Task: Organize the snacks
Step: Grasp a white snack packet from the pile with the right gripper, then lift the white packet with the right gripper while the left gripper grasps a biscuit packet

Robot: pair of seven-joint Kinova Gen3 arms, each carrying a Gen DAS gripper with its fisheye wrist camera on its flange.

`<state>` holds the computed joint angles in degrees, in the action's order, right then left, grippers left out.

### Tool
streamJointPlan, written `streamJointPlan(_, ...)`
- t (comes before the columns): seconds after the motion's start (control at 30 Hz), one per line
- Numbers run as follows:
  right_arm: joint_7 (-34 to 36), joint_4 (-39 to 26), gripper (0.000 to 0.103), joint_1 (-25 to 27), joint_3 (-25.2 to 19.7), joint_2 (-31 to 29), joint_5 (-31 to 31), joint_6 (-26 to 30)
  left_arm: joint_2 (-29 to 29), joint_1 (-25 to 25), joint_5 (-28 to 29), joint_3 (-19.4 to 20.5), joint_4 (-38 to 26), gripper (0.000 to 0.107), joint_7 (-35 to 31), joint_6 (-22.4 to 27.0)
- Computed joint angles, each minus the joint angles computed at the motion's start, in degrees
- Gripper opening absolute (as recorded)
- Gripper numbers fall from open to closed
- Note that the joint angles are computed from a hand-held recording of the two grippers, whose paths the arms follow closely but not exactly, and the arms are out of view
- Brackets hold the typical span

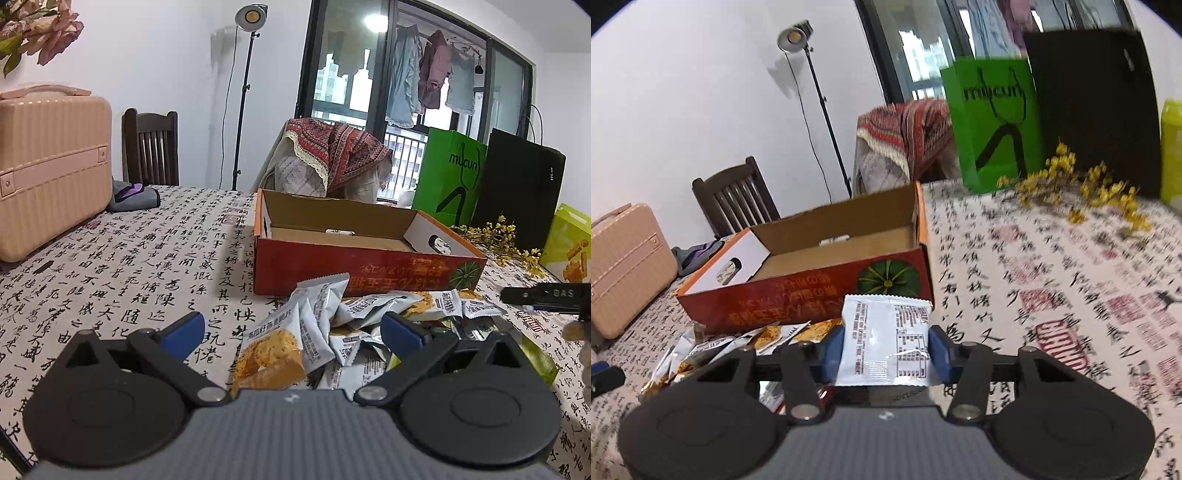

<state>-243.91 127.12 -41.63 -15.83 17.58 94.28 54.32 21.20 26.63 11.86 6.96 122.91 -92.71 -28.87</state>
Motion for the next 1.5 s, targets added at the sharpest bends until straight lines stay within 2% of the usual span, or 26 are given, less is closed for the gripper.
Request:
streamJointPlan(0.3,1.57,0.10,0.048,-8.80,-1.06,2.59,-5.90,13.17,-1.06,0.44,1.60,-0.61,0.16,0.103,-0.45,1.68)
streamJointPlan(0.5,-0.78,0.27,0.048,-13.67,-1.47,4.45,-8.66,18.77,-1.28,-0.70,0.73,0.02,-0.87,0.103,0.98,4.53)
streamJointPlan(0.8,-4.49,1.23,0.048,-16.92,-1.79,5.68,-10.62,21.65,-0.75,-5.96,-8.20,4.29,-3.21,0.103,8.05,10.11)
streamJointPlan(0.97,-6.00,1.50,0.048,-17.60,-1.82,6.09,-11.03,21.86,-0.05,-4.31,-8.07,2.48,-5.22,0.103,8.16,12.41)
streamJointPlan(1.07,-6.55,1.69,0.048,-17.59,-1.90,6.18,-10.74,21.36,1.03,-4.20,-7.99,1.98,-8.02,0.103,8.20,16.53)
streamJointPlan(1.23,-6.21,1.38,0.048,-17.65,-1.91,6.37,-10.43,20.88,3.76,-9.97,-10.58,7.34,-12.75,0.103,11.28,21.90)
streamJointPlan(1.37,-5.94,1.09,0.048,-17.94,-1.82,6.37,-10.80,21.12,5.26,-8.65,-10.00,5.44,-15.61,0.103,12.11,24.43)
streamJointPlan(1.43,-6.28,1.33,0.048,-18.15,-1.84,6.30,-11.05,21.34,5.89,-10.74,-9.66,7.16,-15.69,0.103,13.19,24.33)
streamJointPlan(1.5,-6.52,1.46,0.049,-18.09,-1.84,6.24,-11.28,21.21,6.49,-14.52,-9.99,10.73,-14.71,0.103,14.71,22.89)
